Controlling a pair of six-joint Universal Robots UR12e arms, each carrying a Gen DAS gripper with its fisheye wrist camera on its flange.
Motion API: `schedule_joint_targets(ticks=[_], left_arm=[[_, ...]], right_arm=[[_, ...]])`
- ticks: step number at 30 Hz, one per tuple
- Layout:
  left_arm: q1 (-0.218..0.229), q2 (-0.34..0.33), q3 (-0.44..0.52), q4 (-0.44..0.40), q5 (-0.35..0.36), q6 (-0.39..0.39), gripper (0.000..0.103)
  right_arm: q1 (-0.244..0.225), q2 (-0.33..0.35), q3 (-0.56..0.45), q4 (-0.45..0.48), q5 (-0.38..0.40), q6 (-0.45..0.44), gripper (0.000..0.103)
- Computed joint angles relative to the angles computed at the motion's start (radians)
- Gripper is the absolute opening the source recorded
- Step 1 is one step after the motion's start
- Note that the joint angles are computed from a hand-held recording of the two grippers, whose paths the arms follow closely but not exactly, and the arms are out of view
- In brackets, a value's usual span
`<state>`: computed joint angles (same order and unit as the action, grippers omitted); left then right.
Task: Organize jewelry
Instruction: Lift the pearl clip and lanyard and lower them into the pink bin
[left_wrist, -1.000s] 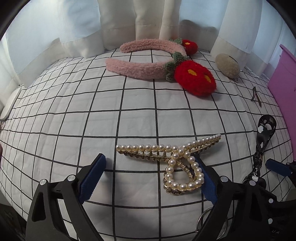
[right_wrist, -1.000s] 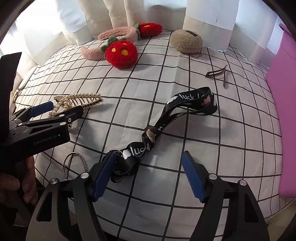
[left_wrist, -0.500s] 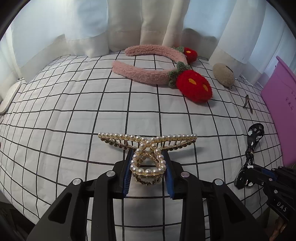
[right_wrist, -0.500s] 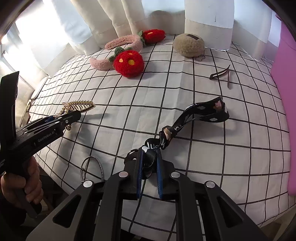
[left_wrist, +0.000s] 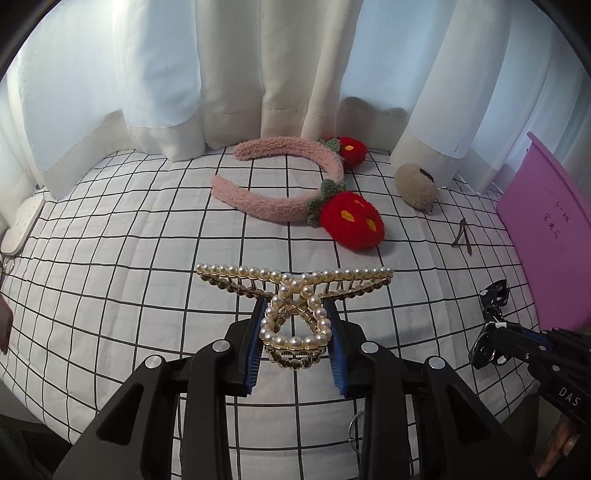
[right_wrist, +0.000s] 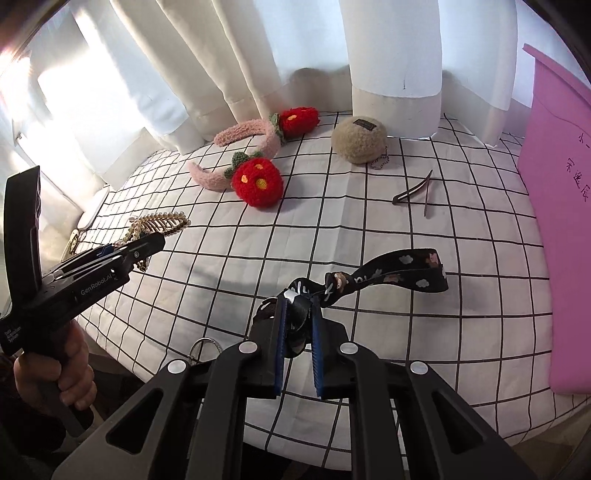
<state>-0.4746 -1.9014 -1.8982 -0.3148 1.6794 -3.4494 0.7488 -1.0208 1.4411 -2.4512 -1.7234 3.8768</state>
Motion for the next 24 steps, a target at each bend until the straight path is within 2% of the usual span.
schedule_joint_targets(ticks=[12,24], left_arm=[[-0.035,0.016,0.059,0.026,0.009,0.068,0.03],[-0.101,-0.011,0.175,0.053,-0.019,0.158,0.03]], right_arm=[[0.001,-0.06,0.016,-0.062,-0.104,-0.016,0.012],[-0.004,-0.164,0.088,-0.164,-0.271,-0.047,0.012]])
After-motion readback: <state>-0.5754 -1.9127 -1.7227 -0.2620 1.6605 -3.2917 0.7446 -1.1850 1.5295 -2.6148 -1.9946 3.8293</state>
